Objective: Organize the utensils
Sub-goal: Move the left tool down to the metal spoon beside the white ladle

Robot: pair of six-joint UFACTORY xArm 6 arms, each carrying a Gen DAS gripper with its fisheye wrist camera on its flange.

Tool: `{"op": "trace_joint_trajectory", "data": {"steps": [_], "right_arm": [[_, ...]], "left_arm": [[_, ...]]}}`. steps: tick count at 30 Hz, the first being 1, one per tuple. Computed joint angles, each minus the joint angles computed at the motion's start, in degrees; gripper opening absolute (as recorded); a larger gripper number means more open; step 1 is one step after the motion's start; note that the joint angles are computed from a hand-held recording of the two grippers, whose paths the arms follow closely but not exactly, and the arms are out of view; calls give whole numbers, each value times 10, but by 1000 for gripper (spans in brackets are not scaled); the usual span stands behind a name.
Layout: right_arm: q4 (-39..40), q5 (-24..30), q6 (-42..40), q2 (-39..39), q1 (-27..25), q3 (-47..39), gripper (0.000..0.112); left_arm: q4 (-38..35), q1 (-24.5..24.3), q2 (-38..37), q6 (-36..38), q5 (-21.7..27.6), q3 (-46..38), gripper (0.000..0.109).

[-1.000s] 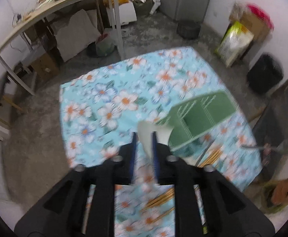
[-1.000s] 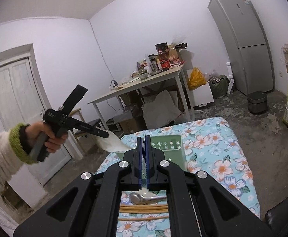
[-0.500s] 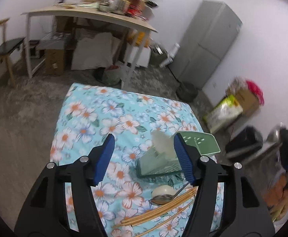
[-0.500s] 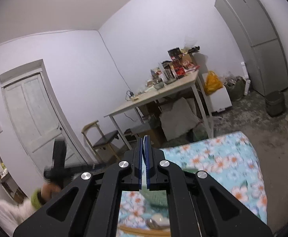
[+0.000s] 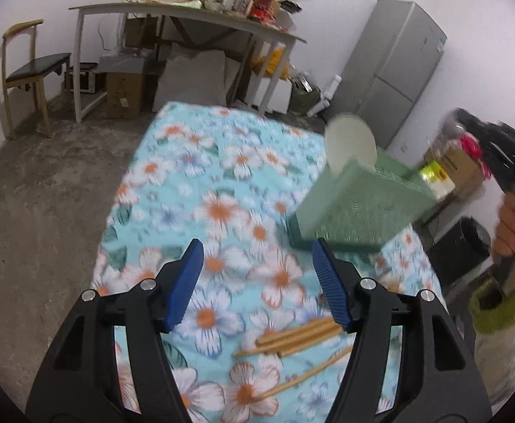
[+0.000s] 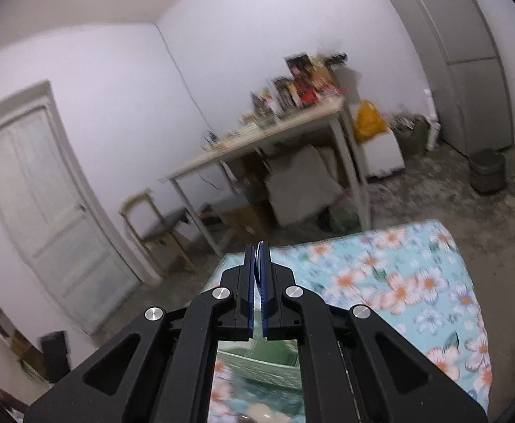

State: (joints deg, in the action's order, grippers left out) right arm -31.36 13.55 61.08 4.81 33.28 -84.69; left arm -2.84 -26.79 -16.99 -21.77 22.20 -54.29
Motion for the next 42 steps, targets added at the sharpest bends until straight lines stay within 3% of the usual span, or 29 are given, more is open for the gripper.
{"op": "trace_joint_trajectory", "data": {"steps": [5, 9, 12, 16, 21, 24, 27, 31, 38, 42], "right_arm": [[7, 79, -9, 33, 16, -15, 4], [-44, 94, 29, 26, 26, -9, 8], [-116, 126, 82, 14, 38, -13, 27], [-193, 122, 156, -29, 45, 19, 42], [-218, 85, 219, -86, 49, 89, 48], [-176, 46, 224, -110, 47, 146, 49], [-83, 22, 180, -122, 52, 205, 49], [47, -13, 111, -120, 61, 263, 49], [118, -54, 84, -123, 56, 304, 49], [91, -67, 111, -141, 47, 322, 49]], "left_arm": [[-61, -19, -5, 72, -19, 28, 61], [-113, -32, 8, 135, -22, 23, 61], [-174, -43, 24, 198, -23, 11, 61], [-245, -53, 49, 256, -3, -14, 59], [-287, -64, 69, 285, 10, -32, 54], [-319, -67, 75, 293, 16, -36, 51], [-371, -68, 83, 309, 28, -40, 46], [-377, -69, 99, 290, 42, -48, 38], [-372, -56, 146, 249, 62, -95, 21], [-277, -46, 184, 157, 72, -127, 9]]}}
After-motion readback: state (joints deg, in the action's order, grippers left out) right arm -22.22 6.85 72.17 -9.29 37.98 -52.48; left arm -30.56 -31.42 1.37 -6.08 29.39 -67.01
